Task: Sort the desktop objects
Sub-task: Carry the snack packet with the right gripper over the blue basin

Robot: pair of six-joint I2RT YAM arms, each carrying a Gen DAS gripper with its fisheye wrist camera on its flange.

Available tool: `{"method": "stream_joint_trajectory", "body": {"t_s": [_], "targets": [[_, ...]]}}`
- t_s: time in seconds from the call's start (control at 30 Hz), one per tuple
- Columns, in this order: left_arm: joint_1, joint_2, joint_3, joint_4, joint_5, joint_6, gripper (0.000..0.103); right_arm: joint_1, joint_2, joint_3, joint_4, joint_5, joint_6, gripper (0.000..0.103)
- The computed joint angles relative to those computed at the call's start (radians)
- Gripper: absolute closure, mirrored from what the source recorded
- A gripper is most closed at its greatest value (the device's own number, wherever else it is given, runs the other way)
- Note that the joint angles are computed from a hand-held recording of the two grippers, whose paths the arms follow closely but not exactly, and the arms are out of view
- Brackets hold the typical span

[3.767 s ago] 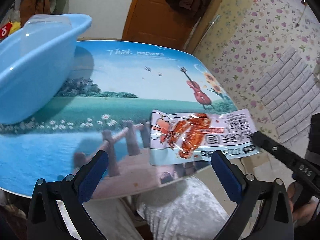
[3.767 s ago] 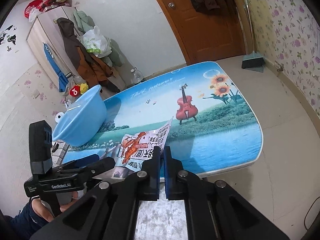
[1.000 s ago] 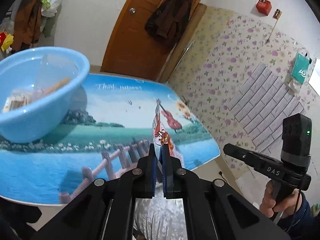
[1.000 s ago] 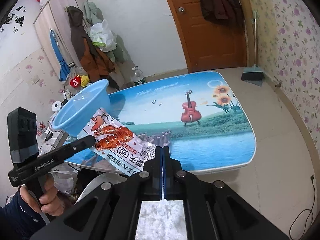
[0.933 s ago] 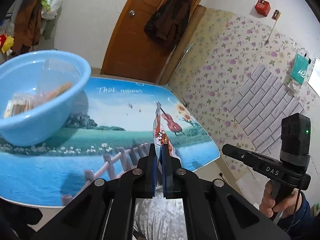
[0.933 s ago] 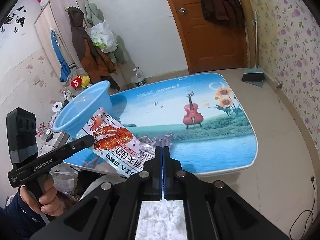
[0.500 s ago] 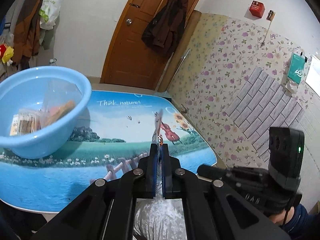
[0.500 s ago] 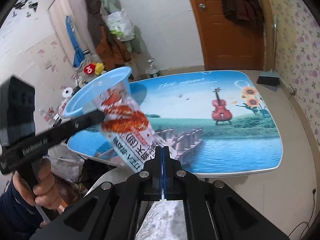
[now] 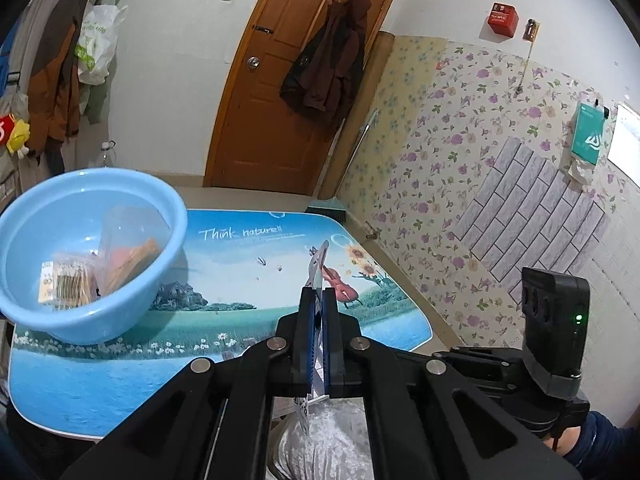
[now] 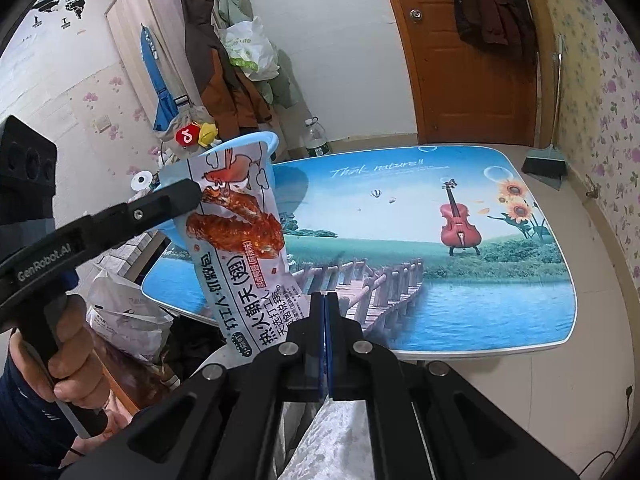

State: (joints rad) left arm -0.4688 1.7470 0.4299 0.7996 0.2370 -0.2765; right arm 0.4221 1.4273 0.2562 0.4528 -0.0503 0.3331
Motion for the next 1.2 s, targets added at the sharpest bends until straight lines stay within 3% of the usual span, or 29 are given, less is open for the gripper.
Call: {"method": "stream_joint_trajectory", "body": {"t_s": [0.2, 0.23, 0.33, 0.47, 0.57, 0.7, 0.9, 1.0, 1.03, 1.07, 1.13, 1.2], "targets": [[0.017, -0.069, -0.016, -0.032, -0.005, 0.011, 0.101, 0.059, -0.001, 0.025, -0.01, 0.018, -0.008, 0.1], [0.018, -0.077, -0.016, -0.037, -0.009, 0.011, 0.101, 0.072, 0.005, 0.029, -0.009, 0.03, -0.001, 0.093], [0.03, -0.1, -0.01, -0.063, -0.009, 0.012, 0.101, 0.104, 0.026, 0.03, 0.019, 0.063, 0.025, 0.053], [0.034, -0.137, -0.002, -0.094, -0.009, 0.023, 0.101, 0.155, 0.056, 0.018, 0.099, 0.07, 0.0, 0.048], [0.033, -0.181, 0.004, -0.133, -0.016, 0.031, 0.101, 0.185, 0.096, 0.033, 0.119, 0.08, -0.006, 0.048], [0.035, -0.224, 0.012, -0.168, -0.024, 0.02, 0.101, 0.264, 0.101, 0.032, 0.157, 0.179, 0.0, 0.048], [0.031, -0.249, 0.03, -0.205, -0.033, 0.009, 0.101, 0.469, 0.148, 0.067, 0.173, 0.485, -0.074, 0.048], [0.026, -0.264, 0.028, -0.212, -0.033, 0.012, 0.101, 0.504, 0.206, 0.087, 0.212, 0.558, -0.099, 0.048], [0.025, -0.269, 0.027, -0.217, -0.034, 0.014, 0.101, 0.511, 0.222, 0.095, 0.218, 0.583, -0.097, 0.053], [0.026, -0.272, 0.026, -0.219, -0.034, 0.015, 0.101, 0.507, 0.232, 0.093, 0.239, 0.583, -0.103, 0.071], [0.023, -0.276, 0.028, -0.224, -0.04, 0.012, 0.1, 0.503, 0.248, 0.112, 0.214, 0.598, -0.107, 0.09], [0.028, -0.279, 0.028, -0.229, -0.038, 0.01, 0.1, 0.498, 0.261, 0.12, 0.206, 0.607, -0.117, 0.095]]}}
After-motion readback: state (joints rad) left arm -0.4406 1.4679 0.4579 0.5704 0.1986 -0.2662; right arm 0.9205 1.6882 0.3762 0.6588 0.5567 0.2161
